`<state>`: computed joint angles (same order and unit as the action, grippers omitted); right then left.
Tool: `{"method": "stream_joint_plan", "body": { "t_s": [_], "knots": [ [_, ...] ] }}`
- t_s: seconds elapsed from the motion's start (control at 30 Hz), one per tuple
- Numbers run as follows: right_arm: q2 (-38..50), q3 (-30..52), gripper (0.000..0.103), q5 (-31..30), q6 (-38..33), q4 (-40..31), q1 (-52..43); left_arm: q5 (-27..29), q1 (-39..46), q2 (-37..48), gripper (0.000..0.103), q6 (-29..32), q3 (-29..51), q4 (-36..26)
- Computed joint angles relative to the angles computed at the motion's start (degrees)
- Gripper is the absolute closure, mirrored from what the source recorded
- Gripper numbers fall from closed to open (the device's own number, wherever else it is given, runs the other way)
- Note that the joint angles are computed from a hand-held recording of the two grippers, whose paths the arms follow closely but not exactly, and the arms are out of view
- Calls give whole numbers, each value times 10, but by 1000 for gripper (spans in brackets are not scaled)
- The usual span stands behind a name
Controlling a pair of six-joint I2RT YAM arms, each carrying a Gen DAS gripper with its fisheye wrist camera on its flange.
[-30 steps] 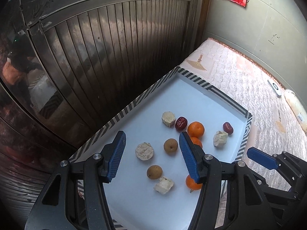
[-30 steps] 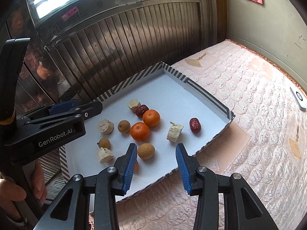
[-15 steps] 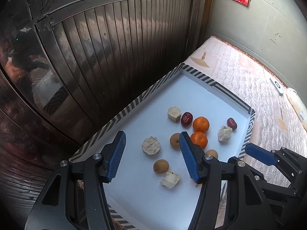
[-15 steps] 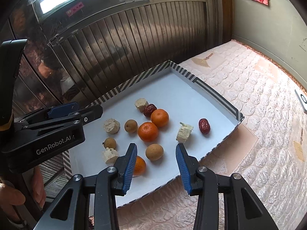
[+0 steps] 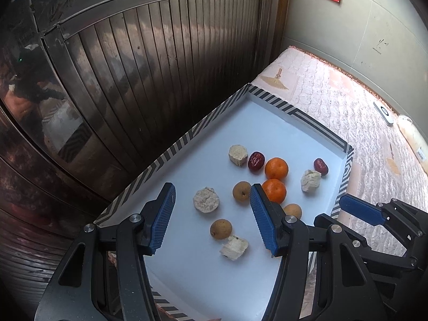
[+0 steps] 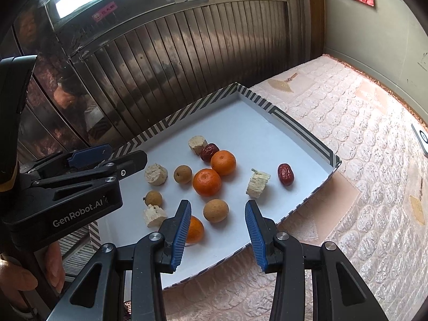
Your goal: Organize fruits
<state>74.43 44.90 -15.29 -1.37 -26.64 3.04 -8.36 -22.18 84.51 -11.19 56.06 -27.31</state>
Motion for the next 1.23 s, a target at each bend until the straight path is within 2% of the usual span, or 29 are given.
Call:
{"method": "stream_joint_plan", "body": {
  "t_s": [0.9, 1.23],
  "knots": [
    [5, 0, 63, 5, 6, 2, 9, 6, 5, 4, 45, 0, -5, 2],
    [-23, -17, 63, -5, 3, -2, -23, -3, -32, 12, 45, 7, 8, -3]
  ]
}}
